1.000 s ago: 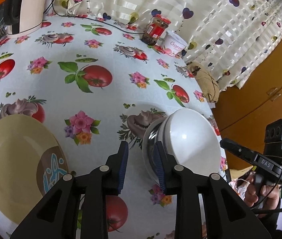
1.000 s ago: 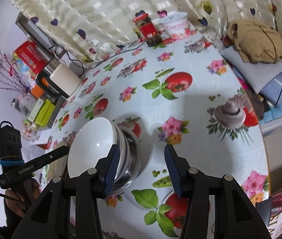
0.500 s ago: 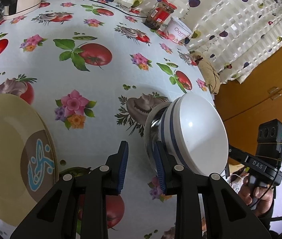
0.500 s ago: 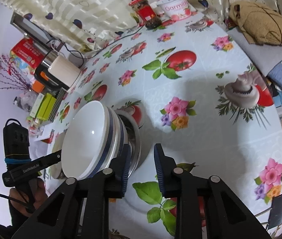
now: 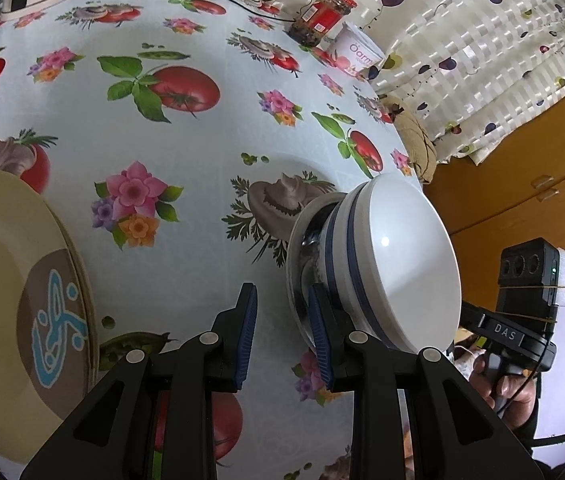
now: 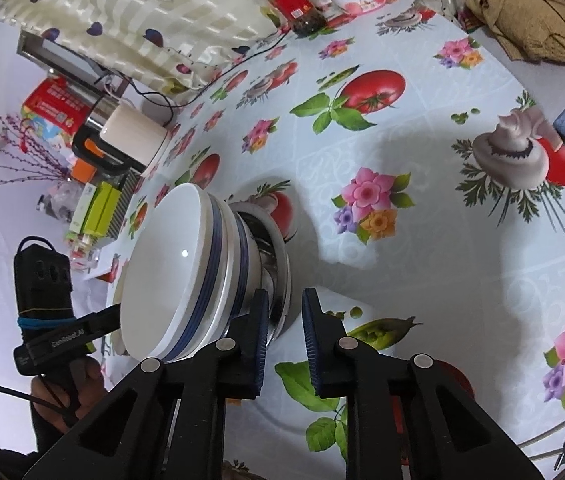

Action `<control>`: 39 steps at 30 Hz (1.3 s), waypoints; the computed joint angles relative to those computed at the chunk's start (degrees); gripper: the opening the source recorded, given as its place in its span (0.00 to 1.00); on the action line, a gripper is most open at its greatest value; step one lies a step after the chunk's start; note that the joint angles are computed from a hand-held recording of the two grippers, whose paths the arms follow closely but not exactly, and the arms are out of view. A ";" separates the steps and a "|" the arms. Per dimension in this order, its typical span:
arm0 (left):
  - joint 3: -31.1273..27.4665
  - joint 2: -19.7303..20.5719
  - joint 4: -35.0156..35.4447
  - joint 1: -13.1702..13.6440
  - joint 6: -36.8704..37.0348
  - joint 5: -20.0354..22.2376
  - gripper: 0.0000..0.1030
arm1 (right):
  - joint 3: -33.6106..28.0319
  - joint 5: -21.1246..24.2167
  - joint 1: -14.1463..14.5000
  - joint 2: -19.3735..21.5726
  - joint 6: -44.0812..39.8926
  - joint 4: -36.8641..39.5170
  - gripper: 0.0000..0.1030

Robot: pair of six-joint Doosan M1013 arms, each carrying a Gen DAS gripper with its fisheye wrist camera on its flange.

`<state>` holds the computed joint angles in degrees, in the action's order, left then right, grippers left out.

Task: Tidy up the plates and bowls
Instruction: 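Lift the nested bowls with both grippers and carry them toward the tan plates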

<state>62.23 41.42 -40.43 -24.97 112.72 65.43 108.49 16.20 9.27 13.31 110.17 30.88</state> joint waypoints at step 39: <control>0.18 0.95 -7.14 0.96 4.46 2.10 0.10 | 0.55 -0.13 -1.00 0.41 -13.54 15.13 0.10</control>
